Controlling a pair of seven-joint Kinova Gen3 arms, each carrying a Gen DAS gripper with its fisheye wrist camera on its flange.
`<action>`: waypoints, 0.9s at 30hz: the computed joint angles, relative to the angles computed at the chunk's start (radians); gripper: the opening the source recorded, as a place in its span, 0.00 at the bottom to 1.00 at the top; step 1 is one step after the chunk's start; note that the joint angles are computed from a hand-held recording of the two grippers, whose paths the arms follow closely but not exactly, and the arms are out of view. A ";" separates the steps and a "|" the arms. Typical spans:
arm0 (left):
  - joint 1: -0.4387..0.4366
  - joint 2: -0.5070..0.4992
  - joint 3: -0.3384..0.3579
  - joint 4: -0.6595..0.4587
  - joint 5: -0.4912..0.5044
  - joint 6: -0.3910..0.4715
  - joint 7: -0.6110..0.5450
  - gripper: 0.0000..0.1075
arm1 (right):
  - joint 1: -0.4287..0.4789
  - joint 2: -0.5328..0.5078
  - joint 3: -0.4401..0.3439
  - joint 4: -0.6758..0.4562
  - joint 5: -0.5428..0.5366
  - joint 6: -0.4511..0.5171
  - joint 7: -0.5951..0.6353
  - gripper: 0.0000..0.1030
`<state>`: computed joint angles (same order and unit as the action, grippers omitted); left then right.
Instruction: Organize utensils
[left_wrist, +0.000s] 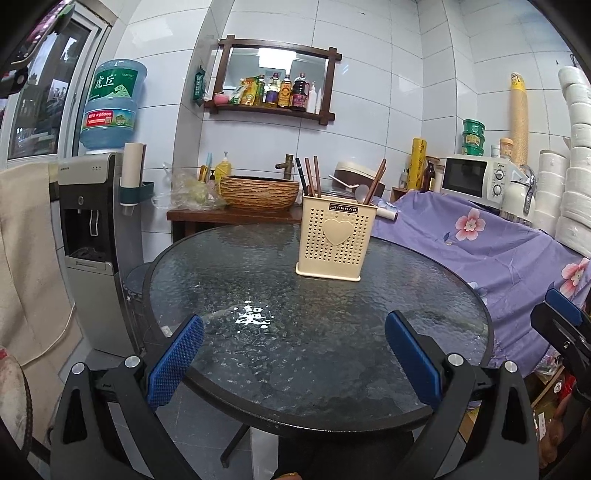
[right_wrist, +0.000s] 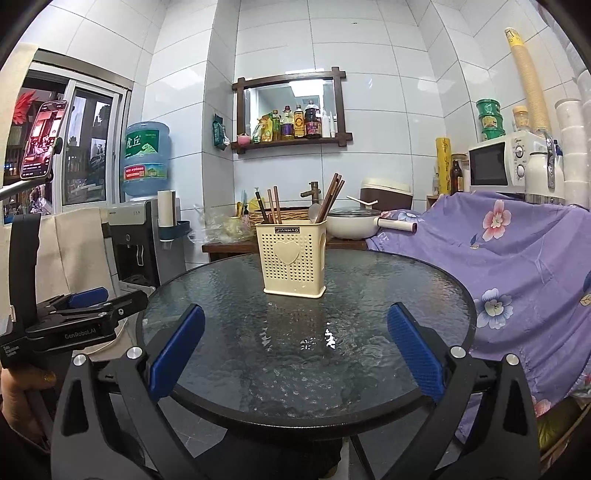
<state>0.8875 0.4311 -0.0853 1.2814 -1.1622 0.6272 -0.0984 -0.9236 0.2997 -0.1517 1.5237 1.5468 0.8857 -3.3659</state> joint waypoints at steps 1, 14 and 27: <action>0.002 -0.002 -0.002 0.002 -0.003 0.002 0.005 0.90 | 0.000 0.000 -0.001 0.000 -0.002 -0.001 0.002 0.95; 0.001 -0.004 0.011 0.000 -0.001 0.007 -0.007 0.90 | -0.002 0.000 -0.003 0.004 0.004 -0.001 -0.005 0.95; 0.009 -0.004 0.016 0.011 -0.032 0.028 0.020 0.90 | 0.002 0.001 -0.002 0.002 -0.007 -0.018 0.004 0.95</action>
<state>0.8964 0.4270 -0.0697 1.2919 -1.1945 0.6553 -0.0781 -0.9213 0.3006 -0.1533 1.5257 1.5399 0.8676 -3.3618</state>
